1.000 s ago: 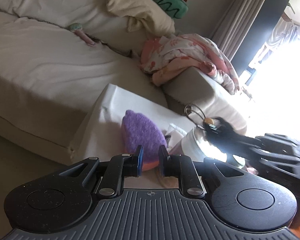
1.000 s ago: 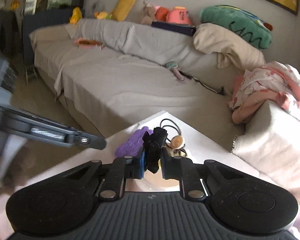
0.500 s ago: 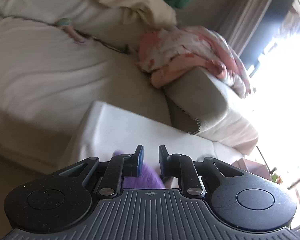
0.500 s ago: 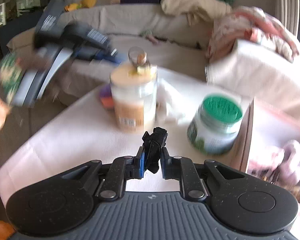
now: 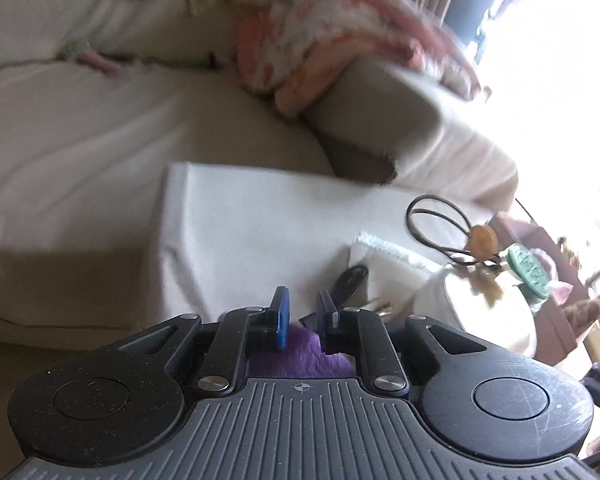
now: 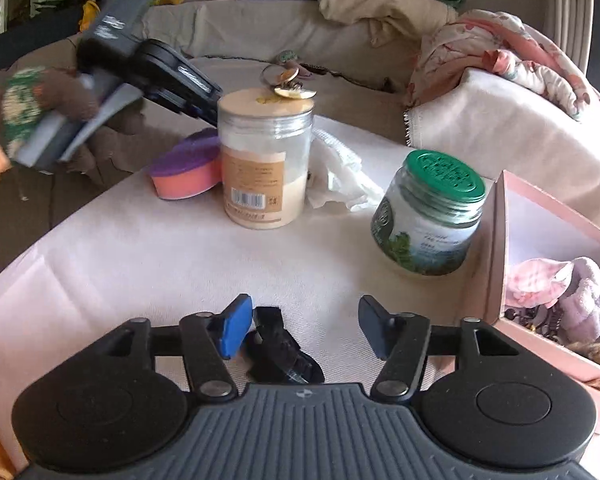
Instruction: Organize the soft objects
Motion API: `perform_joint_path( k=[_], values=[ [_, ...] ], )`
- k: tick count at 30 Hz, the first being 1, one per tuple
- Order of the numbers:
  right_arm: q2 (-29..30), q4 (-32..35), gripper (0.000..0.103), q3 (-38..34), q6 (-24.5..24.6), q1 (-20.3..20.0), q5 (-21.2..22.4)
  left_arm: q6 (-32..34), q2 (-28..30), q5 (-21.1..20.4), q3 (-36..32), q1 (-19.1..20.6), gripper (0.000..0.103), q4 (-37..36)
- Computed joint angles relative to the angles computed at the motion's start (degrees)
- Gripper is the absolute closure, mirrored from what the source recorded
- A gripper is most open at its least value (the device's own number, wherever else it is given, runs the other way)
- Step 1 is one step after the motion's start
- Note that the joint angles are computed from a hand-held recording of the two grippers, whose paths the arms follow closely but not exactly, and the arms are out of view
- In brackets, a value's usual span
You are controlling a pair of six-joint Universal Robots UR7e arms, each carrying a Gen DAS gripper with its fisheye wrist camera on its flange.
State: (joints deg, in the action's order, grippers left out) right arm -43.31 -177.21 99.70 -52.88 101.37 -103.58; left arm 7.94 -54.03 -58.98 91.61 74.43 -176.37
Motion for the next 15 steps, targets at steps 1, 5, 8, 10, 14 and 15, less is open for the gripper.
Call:
perform_joint_path(
  k=[1, 5, 8, 10, 14, 15],
  values=[
    [0.3, -0.2, 0.040, 0.1, 0.0, 0.1, -0.3, -0.6, -0.7, 1.6, 2.0, -0.7, 0.085, -3.3],
    [1.1, -3.0, 0.033, 1.1, -1.6, 0.1, -1.0, 2.8, -1.9, 12.6, 10.5, -6.1, 0.084, -18.3],
    [1.9, -3.5, 0.028, 1.1, -1.8, -0.2, -1.4, 6.5, -1.4, 15.7, 14.3, -9.0, 0.084, -20.3],
    [2.2, -3.9, 0.025, 1.1, -0.2, -0.5, -0.7, 9.3, 0.0, 17.5, 15.0, -10.1, 0.083, -19.8],
    [2.1, -3.8, 0.020, 1.3, 2.7, -1.2, 0.1, 10.8, 1.7, 17.6, 14.5, -9.5, 0.081, -15.7],
    [1.9, -3.7, 0.018, 1.5, 3.4, -1.4, 0.4, 11.8, 1.9, 17.1, 14.4, -9.6, 0.080, -16.1]
  ],
)
